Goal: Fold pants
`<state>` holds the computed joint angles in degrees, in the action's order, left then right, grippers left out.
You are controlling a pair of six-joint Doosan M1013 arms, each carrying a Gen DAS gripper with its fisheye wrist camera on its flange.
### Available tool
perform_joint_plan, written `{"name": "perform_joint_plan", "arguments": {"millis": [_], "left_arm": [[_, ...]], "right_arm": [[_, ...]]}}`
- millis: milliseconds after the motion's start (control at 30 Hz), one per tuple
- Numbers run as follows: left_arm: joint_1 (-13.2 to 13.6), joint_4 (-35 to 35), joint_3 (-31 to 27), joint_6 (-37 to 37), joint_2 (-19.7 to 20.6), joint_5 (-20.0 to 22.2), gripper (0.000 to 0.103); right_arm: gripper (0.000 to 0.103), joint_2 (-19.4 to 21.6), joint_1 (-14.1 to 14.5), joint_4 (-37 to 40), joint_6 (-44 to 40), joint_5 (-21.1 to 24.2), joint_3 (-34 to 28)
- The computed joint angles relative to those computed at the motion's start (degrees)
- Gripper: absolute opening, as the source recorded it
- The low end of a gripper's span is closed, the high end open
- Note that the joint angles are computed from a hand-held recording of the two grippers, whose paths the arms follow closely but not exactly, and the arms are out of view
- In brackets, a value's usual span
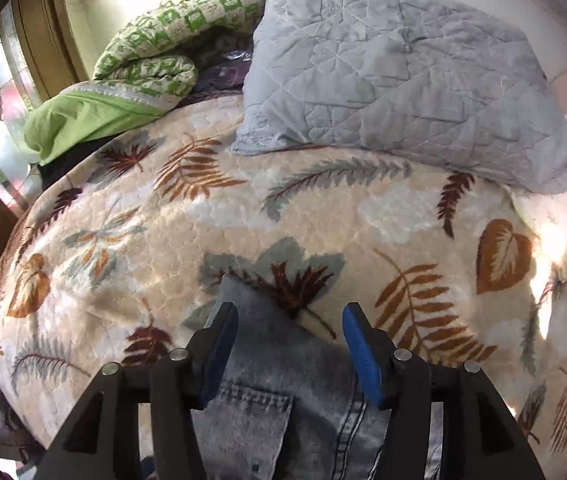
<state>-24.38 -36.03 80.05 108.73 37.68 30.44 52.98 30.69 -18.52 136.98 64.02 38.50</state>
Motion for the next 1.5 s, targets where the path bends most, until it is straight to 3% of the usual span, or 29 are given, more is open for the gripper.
{"name": "perform_joint_plan", "arguments": {"millis": [67, 133, 200, 400, 467, 533, 567, 733, 833, 867, 933, 1067, 1233, 1367, 1500], "left_arm": [[0.02, -0.51, 0.39, 0.20, -0.23, -0.22, 0.086], [0.12, -1.64, 0.79, 1.09, -0.45, -0.31, 0.086], [0.22, -2.51, 1.31, 1.86, -0.70, -0.76, 0.086], [0.45, -6.46, 3.60, 4.96, -2.30, -3.68, 0.086], [0.48, -7.85, 4.39, 6.29, -2.84, -5.15, 0.086], [0.55, -6.06, 3.78, 4.46, -2.51, -3.68, 0.086], [0.42, -2.92, 3.11, 2.04, -2.06, -2.26, 0.086], [0.15, -1.27, 2.60, 0.59, -1.75, -1.99, 0.087], [-0.01, -0.27, 2.45, 0.21, -1.71, -2.28, 0.088], [-0.02, -0.34, 2.40, 0.31, -1.67, -2.20, 0.088], [0.06, -1.05, 2.59, 0.80, -1.78, -2.17, 0.088], [0.08, -1.15, 2.54, 0.56, -1.76, -2.07, 0.088], [0.11, -1.31, 2.78, 0.73, -1.76, -2.57, 0.088], [-0.09, -0.08, 2.83, -0.17, -1.81, -2.73, 0.088], [-0.19, -0.08, 3.09, -0.53, -1.95, -3.53, 0.089]], "right_arm": [[0.058, -1.92, -0.57, 7.27, -3.60, -3.72, 4.52], [0.059, -1.43, -0.77, 8.12, -2.14, -1.28, 5.61], [0.059, -2.41, -0.93, 8.45, -0.57, -4.19, 8.85], [0.060, -5.56, 0.69, -0.83, 4.54, -10.37, 13.19], [0.062, -4.63, 0.25, -1.01, 5.38, -7.73, 12.10], [0.062, -3.40, -0.43, 0.30, 5.03, -4.98, 10.98], [0.062, -3.48, -0.74, 1.18, 5.87, -5.23, 11.39], [0.062, -4.16, 0.25, -4.73, 7.80, -6.99, 11.47], [0.065, -1.35, -0.01, -4.31, 7.59, -0.01, 7.40], [0.067, -1.01, -0.53, -1.95, 7.51, 0.29, 7.50], [0.067, -2.36, -0.70, -1.41, 10.15, -3.03, 10.35], [0.068, -4.91, 0.45, -6.55, 13.55, -5.52, 13.55], [0.068, -11.05, 1.76, -10.04, 20.48, -12.92, 24.08], [0.071, -10.15, 1.55, -3.23, 14.14, -8.69, 25.23], [0.071, -12.41, 2.17, -6.40, 19.79, -13.09, 28.87]]}}
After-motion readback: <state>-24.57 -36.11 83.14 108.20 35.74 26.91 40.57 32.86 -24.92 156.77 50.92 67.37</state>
